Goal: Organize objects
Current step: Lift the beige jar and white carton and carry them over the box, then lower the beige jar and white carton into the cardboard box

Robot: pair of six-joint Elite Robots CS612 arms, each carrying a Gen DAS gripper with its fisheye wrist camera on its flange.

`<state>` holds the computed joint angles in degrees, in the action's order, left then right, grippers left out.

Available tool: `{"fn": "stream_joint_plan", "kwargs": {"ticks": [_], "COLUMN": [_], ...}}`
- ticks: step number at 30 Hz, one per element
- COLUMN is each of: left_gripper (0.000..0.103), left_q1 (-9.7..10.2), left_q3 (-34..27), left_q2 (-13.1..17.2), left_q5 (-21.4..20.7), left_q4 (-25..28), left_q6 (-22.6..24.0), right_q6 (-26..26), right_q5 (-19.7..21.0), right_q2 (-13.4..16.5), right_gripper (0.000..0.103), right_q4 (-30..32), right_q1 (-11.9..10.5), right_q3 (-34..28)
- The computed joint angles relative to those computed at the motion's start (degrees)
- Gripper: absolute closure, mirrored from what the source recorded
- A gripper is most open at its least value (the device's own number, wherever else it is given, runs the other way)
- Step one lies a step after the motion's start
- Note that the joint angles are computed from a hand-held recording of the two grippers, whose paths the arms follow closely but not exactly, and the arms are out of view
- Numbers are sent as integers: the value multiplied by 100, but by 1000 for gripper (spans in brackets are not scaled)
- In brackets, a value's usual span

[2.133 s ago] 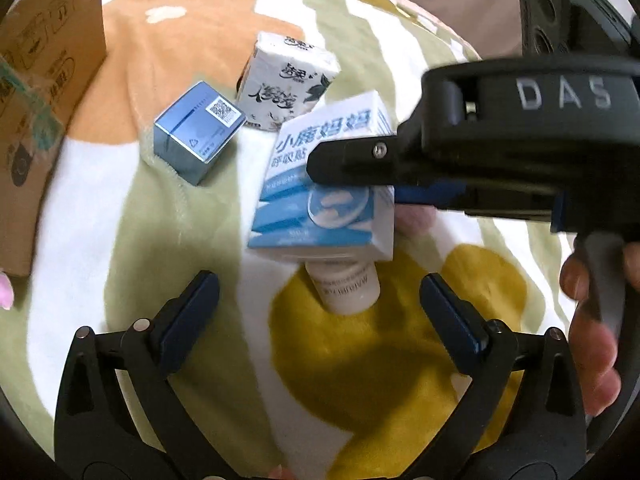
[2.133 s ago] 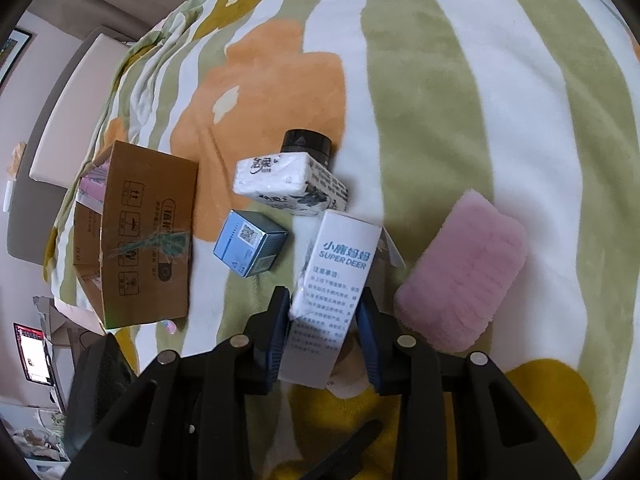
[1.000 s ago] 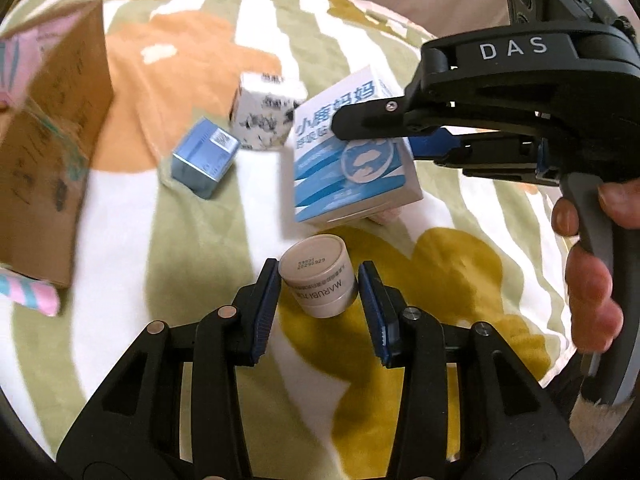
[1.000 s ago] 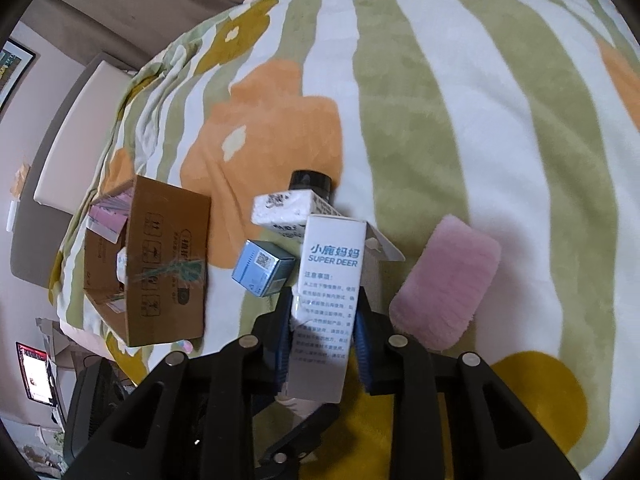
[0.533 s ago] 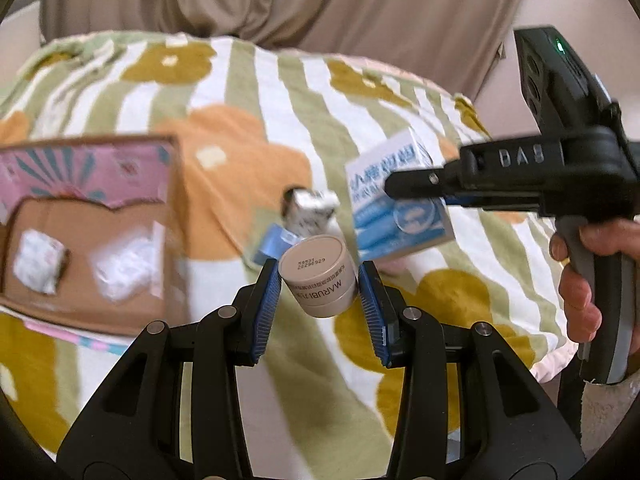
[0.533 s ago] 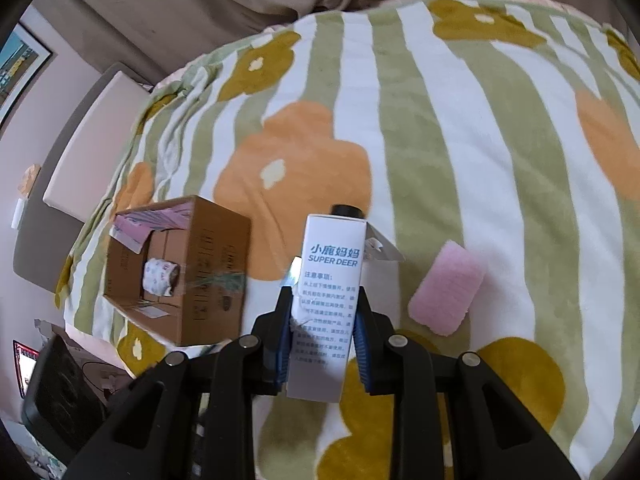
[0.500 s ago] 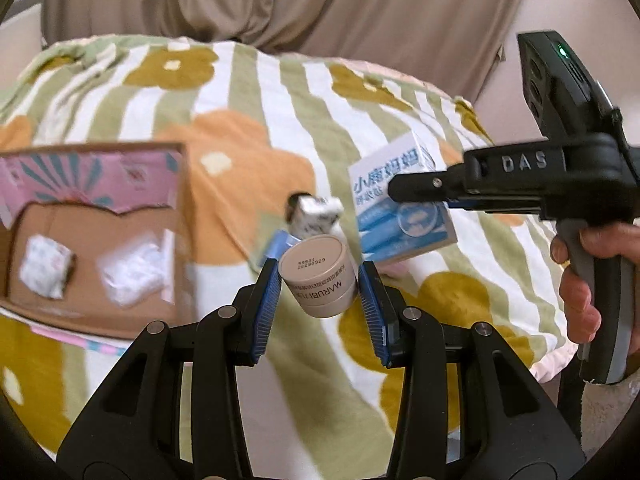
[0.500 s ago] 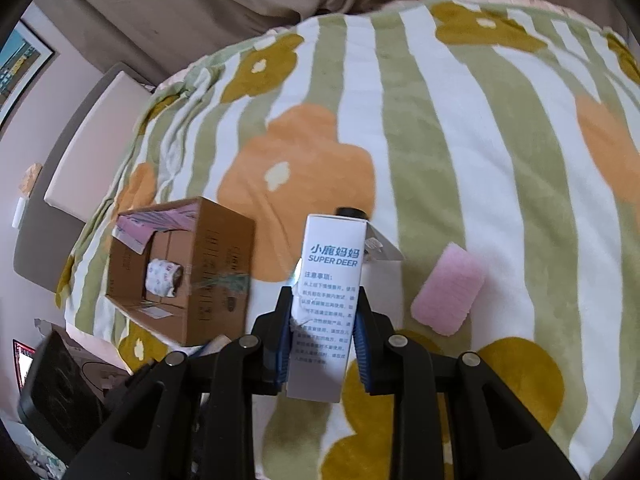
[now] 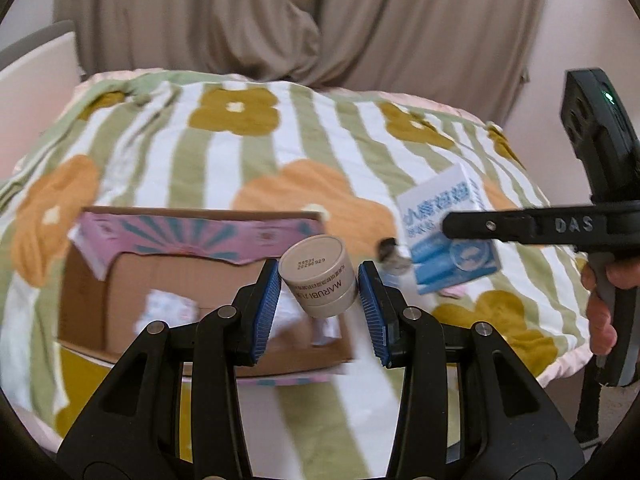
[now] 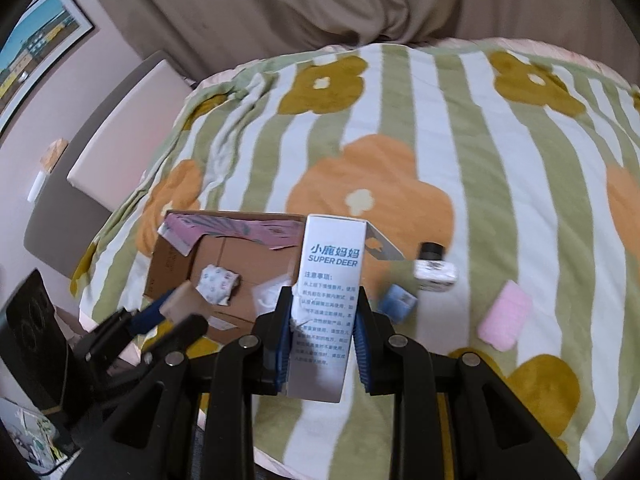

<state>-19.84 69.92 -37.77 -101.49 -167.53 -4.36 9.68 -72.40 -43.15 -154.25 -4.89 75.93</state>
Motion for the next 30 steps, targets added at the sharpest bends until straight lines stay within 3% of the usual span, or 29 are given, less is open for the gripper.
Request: {"fn": "stream_joint_plan", "kwargs": {"ticks": [10, 17, 30], "left_gripper": [66, 66, 66], "left_q1": [468, 757, 883], "left_q3": [-258, -705, -1361], "left_q2": [192, 548, 1039], "left_q5": [68, -33, 2], "left_q4": [167, 575, 1362], "left_q6": [-170, -247, 12], "right_q6": [-333, -516, -964], "right_q5": [-195, -301, -472], "right_q2": [374, 917, 1744], "right_gripper": [78, 78, 78], "right_q4": [461, 1075, 1958], "right_q1": [394, 632, 847], "right_q3": [-757, -1643, -2878]}}
